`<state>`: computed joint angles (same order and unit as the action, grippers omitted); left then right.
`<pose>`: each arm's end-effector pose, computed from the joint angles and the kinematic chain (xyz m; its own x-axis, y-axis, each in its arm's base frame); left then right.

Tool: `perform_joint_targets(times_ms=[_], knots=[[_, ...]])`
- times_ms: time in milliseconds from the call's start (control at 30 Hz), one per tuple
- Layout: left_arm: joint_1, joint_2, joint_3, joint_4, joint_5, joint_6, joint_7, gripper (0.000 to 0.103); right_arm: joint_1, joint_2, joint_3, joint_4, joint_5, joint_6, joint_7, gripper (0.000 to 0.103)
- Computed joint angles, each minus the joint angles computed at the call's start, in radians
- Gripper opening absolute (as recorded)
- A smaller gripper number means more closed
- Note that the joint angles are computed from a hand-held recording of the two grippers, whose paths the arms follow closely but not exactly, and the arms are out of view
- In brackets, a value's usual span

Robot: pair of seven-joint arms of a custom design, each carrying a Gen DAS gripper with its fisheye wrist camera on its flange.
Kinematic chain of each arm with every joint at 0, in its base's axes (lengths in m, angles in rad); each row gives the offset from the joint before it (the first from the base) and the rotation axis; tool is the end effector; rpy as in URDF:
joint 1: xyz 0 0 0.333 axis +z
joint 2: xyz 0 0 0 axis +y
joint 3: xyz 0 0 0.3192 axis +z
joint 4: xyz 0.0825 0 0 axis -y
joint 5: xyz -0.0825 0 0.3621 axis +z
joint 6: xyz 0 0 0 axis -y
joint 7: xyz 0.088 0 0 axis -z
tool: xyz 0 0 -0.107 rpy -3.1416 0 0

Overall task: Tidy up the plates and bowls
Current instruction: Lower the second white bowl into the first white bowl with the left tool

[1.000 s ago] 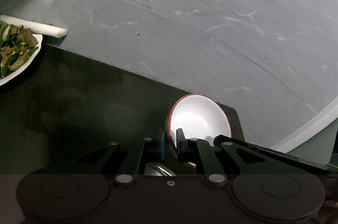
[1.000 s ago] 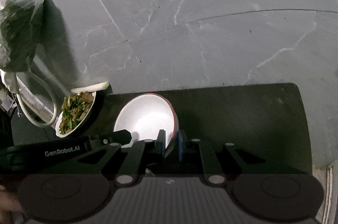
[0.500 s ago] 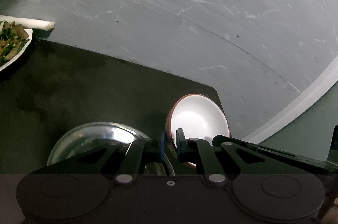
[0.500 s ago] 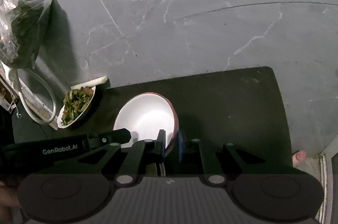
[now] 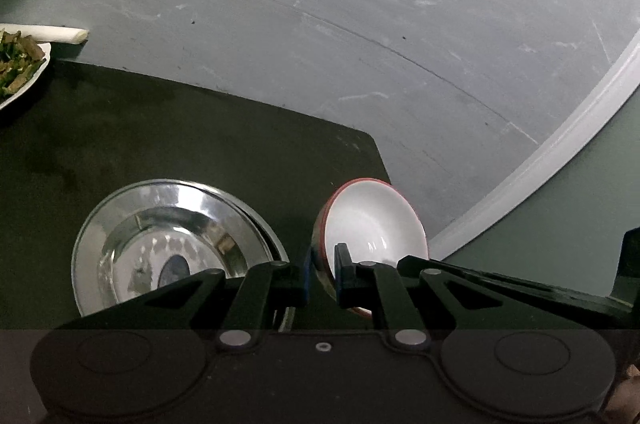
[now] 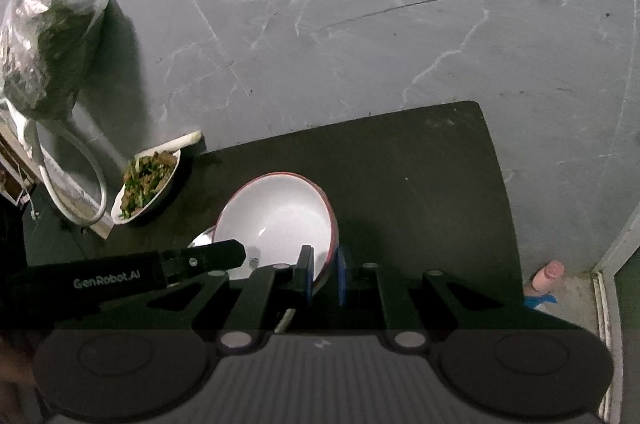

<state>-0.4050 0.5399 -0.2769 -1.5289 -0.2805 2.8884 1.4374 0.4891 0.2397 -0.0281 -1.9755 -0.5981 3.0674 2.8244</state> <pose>0.6025 -0.4091 0.4620 -0.3456 -0.8162 0.4630 -0.7939 -0.0086 -0.6079 0.5392 0.3195 0.4564 -0.0232 -0.8987 -0.4380 -0.7124 0.3222 -0.6234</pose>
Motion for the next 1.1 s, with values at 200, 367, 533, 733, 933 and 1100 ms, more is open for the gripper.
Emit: perform_joint_targets(times_ms=[200,367,533,733,933,1100], knots=[[0.018,-0.024,-0.035,-0.043,-0.027,0.003,0.040,0.012,0.013,-0.041,-0.009,-0.053,-0.037,-0.003,0.054,0.013],[0.030,-0.049,-0.056,-0.075,-0.060,-0.007,0.069,0.012,0.005,-0.069,0.002,-0.091,-0.073,-0.001,0.104,0.013],[0.035,-0.075,-0.068,-0.102,-0.089,-0.031,0.090,0.013,-0.013,-0.106,0.034,-0.130,-0.078,-0.016,0.128,0.013],[0.045,-0.098,-0.081,-0.129,-0.128,-0.078,0.129,0.013,-0.049,-0.143,0.094,-0.182,0.009,-0.038,0.071,0.013],[0.049,-0.113,-0.084,-0.149,-0.165,-0.126,0.152,0.014,-0.063,-0.170,0.136,-0.231,0.125,-0.051,-0.008,0.013],[0.047,-0.127,-0.079,-0.170,-0.184,-0.155,0.155,0.014,-0.062,-0.180,0.150,-0.248,0.188,-0.058,-0.044,0.013]])
